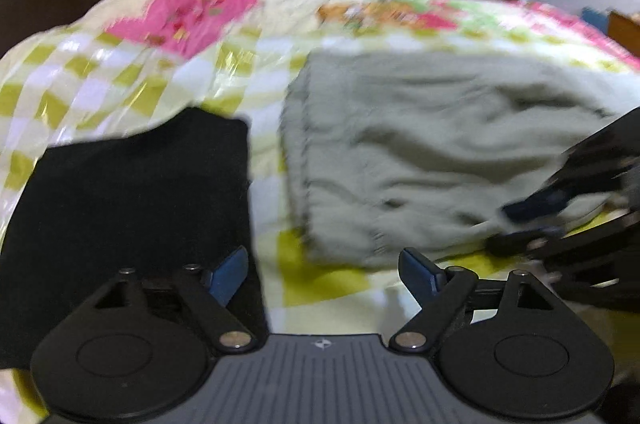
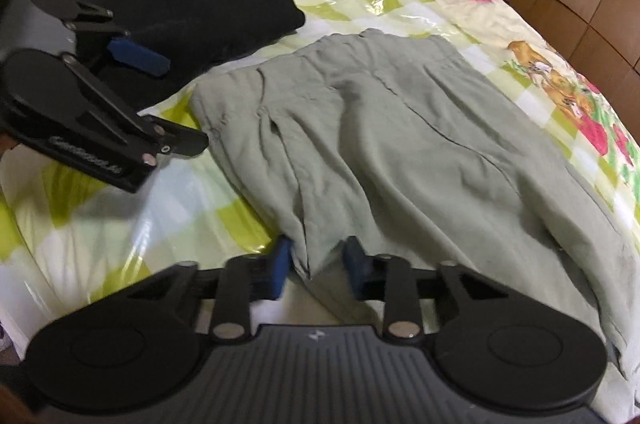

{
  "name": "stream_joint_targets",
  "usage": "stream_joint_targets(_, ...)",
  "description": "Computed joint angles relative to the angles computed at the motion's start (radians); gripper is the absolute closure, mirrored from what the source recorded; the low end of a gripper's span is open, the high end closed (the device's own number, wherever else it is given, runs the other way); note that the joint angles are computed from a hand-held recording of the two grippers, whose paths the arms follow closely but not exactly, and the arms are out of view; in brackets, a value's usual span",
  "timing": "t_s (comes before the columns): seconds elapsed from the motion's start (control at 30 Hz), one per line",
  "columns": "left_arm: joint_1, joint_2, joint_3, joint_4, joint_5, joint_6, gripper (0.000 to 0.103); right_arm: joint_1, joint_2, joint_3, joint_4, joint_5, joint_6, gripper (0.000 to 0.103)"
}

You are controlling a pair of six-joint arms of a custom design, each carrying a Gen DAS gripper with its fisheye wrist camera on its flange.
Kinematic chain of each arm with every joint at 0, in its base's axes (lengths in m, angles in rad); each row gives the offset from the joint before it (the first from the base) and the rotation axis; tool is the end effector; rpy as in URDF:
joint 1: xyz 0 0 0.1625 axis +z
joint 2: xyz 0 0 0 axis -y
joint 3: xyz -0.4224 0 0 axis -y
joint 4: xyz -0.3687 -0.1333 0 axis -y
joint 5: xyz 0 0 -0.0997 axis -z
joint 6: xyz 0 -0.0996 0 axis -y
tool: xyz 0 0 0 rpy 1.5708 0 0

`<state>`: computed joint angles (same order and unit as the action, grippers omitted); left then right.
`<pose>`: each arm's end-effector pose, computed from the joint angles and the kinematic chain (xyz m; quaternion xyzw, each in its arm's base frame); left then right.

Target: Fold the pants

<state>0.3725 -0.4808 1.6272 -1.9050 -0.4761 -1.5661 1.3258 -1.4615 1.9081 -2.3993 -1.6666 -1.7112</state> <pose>-0.4425 -0.4111 -0.0819 0.0587 0.8088 -0.4064 0.4210 -0.0032 -0.5229 0.3683 0.6495 -0.7348 0.0669 0.1835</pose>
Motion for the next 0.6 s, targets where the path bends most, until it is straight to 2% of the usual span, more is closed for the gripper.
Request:
stream_joint_targets(0.1, 0.001, 0.013, 0.009, -0.107, 0.043, 0.138, 0.006, 0.001, -0.01, 0.009, 0.01, -0.001, -0.01, 0.089)
stream_joint_targets(0.17, 0.022, 0.019, 0.002, -0.146, 0.035, 0.199, 0.007, 0.002, -0.024, 0.009, 0.04, -0.004, -0.012, 0.093)
stream_joint_targets(0.23, 0.051, 0.007, 0.01, -0.216, -0.032, 0.246, 0.024, 0.005, -0.036, -0.003, 0.103, -0.01, -0.017, 0.093)
stream_joint_targets(0.27, 0.057, -0.002, 0.014, -0.21, -0.059, 0.232, 0.038, 0.006, -0.042, 0.001, 0.112, -0.012, -0.026, 0.094)
stream_joint_targets(0.3, 0.054, -0.011, 0.019, -0.181, -0.072, 0.197, 0.042, 0.004, -0.054, 0.01, 0.118, -0.013, -0.04, 0.094)
stream_joint_targets(0.37, 0.038, -0.04, 0.055, -0.154, -0.097, 0.132, 0.042, 0.001, -0.071, 0.024, 0.121, -0.009, -0.049, 0.094)
stream_joint_targets(0.43, 0.022, -0.061, 0.089, -0.158, -0.115, 0.087, 0.045, -0.002, -0.078, 0.016, 0.173, -0.01, -0.038, 0.094)
stream_joint_targets(0.5, 0.012, -0.057, 0.066, -0.068, -0.126, 0.044, 0.046, -0.002, -0.087, 0.02, 0.209, -0.016, -0.036, 0.094)
stream_joint_targets(0.6, 0.01, -0.035, 0.001, 0.049, -0.129, 0.004, 0.046, -0.002, -0.116, 0.061, 0.193, -0.016, -0.066, 0.092)
